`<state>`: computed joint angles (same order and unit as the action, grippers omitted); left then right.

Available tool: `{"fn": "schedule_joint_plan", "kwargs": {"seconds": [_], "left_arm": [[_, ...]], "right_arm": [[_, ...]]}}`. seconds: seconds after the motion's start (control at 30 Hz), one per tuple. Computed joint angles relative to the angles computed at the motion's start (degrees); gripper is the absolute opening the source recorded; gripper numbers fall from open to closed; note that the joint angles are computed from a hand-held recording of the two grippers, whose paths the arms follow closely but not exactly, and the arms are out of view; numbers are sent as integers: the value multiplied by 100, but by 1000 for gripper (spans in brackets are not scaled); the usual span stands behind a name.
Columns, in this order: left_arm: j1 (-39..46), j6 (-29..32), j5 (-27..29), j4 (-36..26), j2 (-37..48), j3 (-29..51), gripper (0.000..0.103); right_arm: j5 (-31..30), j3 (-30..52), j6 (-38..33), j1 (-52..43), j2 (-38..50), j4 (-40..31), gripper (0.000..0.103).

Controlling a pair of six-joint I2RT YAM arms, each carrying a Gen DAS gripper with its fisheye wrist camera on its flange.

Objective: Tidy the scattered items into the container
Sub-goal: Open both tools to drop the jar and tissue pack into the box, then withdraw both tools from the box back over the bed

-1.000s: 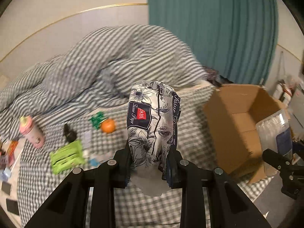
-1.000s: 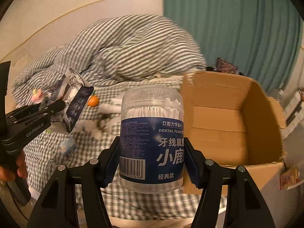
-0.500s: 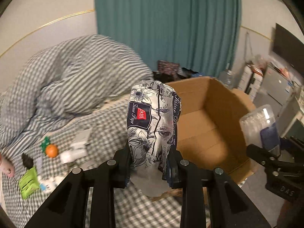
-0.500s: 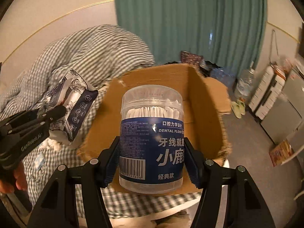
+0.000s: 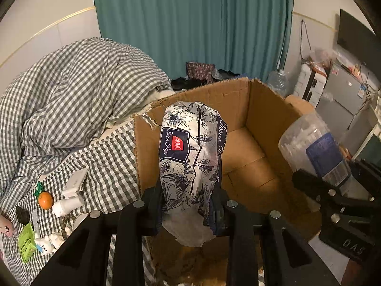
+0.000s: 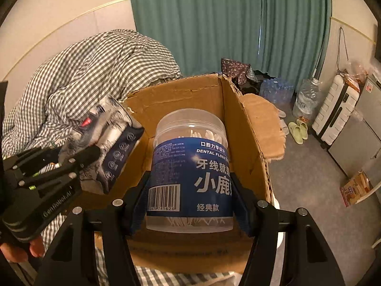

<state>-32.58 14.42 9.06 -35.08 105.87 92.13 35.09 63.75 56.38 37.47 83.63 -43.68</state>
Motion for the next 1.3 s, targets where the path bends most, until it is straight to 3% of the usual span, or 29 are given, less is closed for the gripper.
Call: {"fn": "schedule_joint_plan", "kwargs": {"seconds": [0.03, 0.07, 0.1, 0.17, 0.2, 0.5, 0.77, 1.1, 1.3], "left_arm": [[-17, 15, -41, 29, 46, 1, 40], [-26, 73, -91, 62, 109, 25, 55], [-59, 148, -173, 176, 98, -51, 64], [-108, 170, -350, 552, -12, -306, 88], [-117, 181, -395, 649, -37, -364, 91], [122, 194, -176, 560, -147, -417, 94], [729, 311, 181, 374, -675, -668, 96], [2200, 723, 686, 32, -973, -676, 99], [3332, 1075, 977, 80, -721, -584, 101]], "right_arm": [[12, -84, 16, -41, -49, 97, 62], [1, -184, 20, -81, -128, 216, 74], [-19, -266, 33, -125, -202, 329, 90], [8, -349, 77, -180, -315, 422, 92], [37, -322, 87, -188, -310, 383, 92], [226, 140, 288, 49, -1, -137, 92], [597, 1042, 697, 687, 497, -926, 92], [826, 3235, 718, 1527, 2107, -1582, 92], [617, 5187, 277, 1836, 3600, -1822, 92]]}}
